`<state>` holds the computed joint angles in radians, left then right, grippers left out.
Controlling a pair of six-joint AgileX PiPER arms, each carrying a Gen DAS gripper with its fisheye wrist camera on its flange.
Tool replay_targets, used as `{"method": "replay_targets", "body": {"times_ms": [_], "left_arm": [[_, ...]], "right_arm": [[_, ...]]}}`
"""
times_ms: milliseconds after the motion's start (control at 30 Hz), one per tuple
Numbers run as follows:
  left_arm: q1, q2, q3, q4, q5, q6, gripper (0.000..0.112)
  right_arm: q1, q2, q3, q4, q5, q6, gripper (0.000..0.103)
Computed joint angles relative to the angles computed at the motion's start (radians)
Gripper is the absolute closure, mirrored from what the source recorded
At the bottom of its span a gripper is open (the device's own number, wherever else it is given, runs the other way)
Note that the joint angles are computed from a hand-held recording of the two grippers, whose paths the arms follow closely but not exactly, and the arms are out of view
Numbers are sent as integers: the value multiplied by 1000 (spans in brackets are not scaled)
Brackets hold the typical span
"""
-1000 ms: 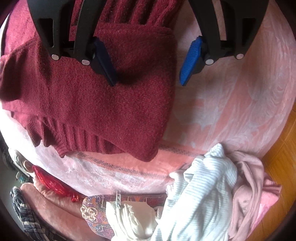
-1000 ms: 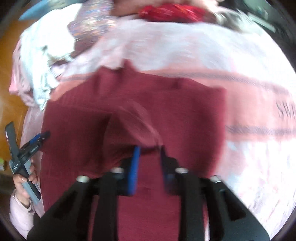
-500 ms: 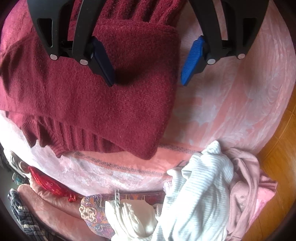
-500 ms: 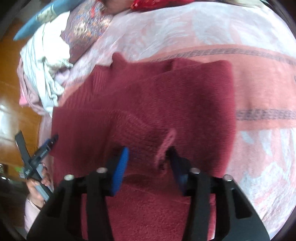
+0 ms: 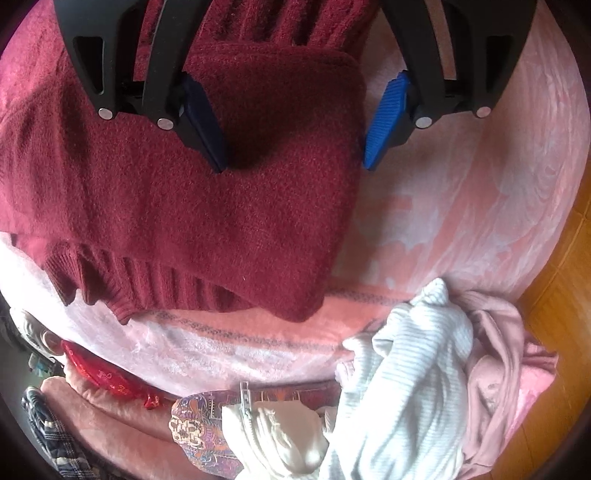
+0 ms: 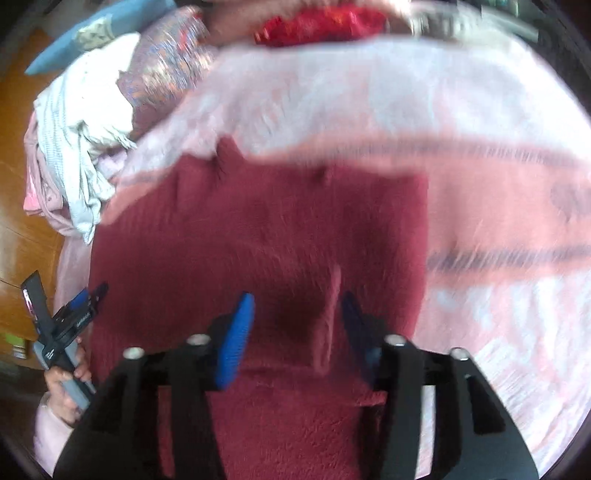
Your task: Fold small clothes
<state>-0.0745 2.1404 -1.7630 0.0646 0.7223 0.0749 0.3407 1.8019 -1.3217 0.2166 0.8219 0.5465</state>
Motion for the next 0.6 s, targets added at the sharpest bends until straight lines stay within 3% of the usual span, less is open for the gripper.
{"method": "replay_targets", "body": {"times_ms": [133,300,367,400,433,600], "left_arm": [[8,-13,7,-19,-8,16,36],[-3,-16,38,12,-39,14,34],[-5,-15,39,14,-38,4,34],[-4,-12,33,12,-32,5,34],[-3,-10,26,8,-24,7,34],[0,-17,26,-23,-10,49,34]], "right_arm": [[-21,-49,70,101,-30,-115,59],[15,-15,49,42,34,-86,59],[20,5,56,68,17,-98,77],[27,10,48,49,20,-83,78],[38,11,38,24,22,-68,86],[67,-17,-25,-83,101,26,93]]}}
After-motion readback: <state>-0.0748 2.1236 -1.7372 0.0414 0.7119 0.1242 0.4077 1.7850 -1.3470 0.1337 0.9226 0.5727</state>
